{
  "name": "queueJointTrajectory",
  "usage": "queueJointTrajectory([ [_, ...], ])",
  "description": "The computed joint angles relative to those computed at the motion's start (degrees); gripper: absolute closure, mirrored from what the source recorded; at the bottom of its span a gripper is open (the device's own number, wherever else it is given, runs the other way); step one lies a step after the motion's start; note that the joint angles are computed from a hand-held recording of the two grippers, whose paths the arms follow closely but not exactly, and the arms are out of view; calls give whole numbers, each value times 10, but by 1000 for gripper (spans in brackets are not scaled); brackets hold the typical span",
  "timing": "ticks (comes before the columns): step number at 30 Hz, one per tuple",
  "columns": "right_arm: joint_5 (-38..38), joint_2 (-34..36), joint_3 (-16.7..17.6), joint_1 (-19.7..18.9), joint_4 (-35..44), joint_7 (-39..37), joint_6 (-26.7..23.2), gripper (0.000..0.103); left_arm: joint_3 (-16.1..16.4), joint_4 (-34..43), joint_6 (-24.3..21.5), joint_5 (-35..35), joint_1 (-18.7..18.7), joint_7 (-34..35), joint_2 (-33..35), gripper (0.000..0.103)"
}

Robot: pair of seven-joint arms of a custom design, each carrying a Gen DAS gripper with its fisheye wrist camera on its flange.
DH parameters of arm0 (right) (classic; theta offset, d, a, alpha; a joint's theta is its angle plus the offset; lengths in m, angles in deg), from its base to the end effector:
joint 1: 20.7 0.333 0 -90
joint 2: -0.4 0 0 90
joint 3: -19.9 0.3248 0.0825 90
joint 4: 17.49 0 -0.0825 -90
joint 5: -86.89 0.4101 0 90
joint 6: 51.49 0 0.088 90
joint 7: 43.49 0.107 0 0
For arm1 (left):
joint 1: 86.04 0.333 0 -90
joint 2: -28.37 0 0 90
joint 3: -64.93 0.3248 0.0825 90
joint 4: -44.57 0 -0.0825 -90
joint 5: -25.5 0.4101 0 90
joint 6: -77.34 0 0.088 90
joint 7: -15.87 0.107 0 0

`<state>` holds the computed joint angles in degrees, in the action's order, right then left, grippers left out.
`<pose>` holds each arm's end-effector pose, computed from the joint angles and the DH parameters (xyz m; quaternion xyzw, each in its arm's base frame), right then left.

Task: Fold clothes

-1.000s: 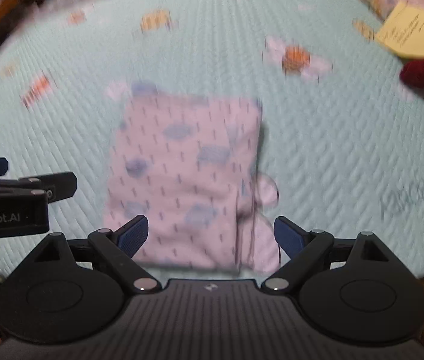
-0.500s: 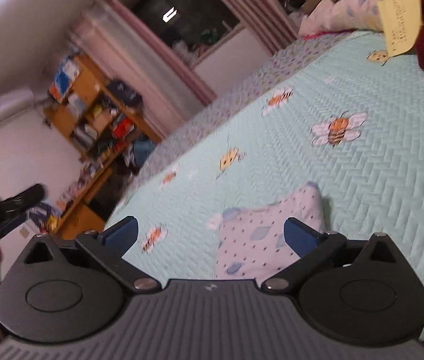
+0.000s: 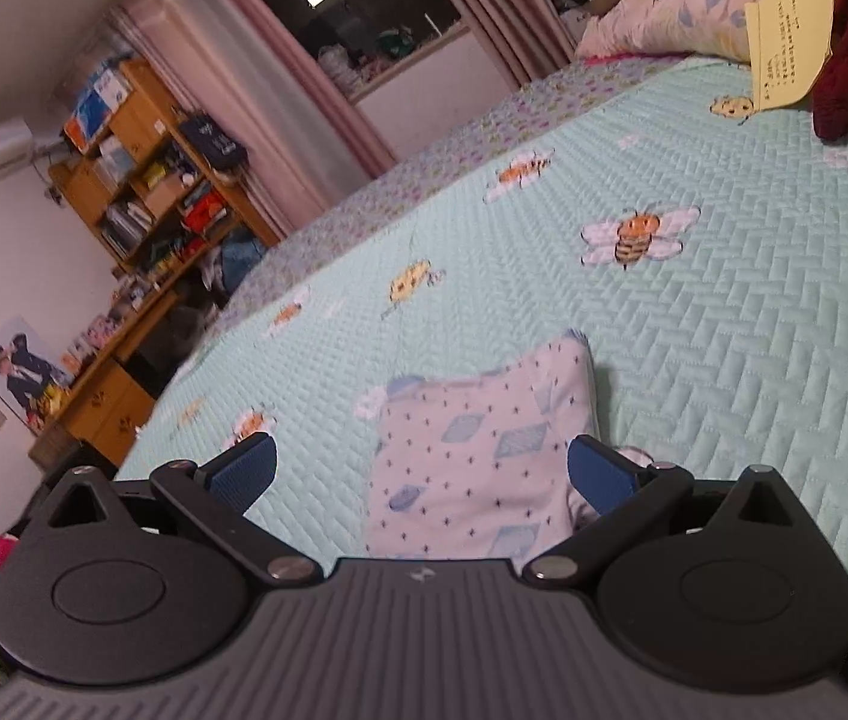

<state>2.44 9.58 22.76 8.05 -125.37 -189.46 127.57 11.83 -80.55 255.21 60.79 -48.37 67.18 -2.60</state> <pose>0.4978 0.4053 0.4863 -0.5550 0.6482 -0.0889 0.5138 0.4640 -0.2797 0.6246 -0.4265 0.6687 -0.3520 0.4970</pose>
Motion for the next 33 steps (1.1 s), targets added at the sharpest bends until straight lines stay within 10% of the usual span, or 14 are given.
queueJointTrajectory([
  [7,136,-9,2,2,-39,-116,-18,0,1,48,-113,33,-76,25,150,1],
  [16,246,-11,-14,14,-72,-181,-28,0,132,48,-189,-120,-221,86,226,1],
  [33,404,4,-32,41,-78,-313,-46,0,257,61,-277,-180,-342,88,274,5],
])
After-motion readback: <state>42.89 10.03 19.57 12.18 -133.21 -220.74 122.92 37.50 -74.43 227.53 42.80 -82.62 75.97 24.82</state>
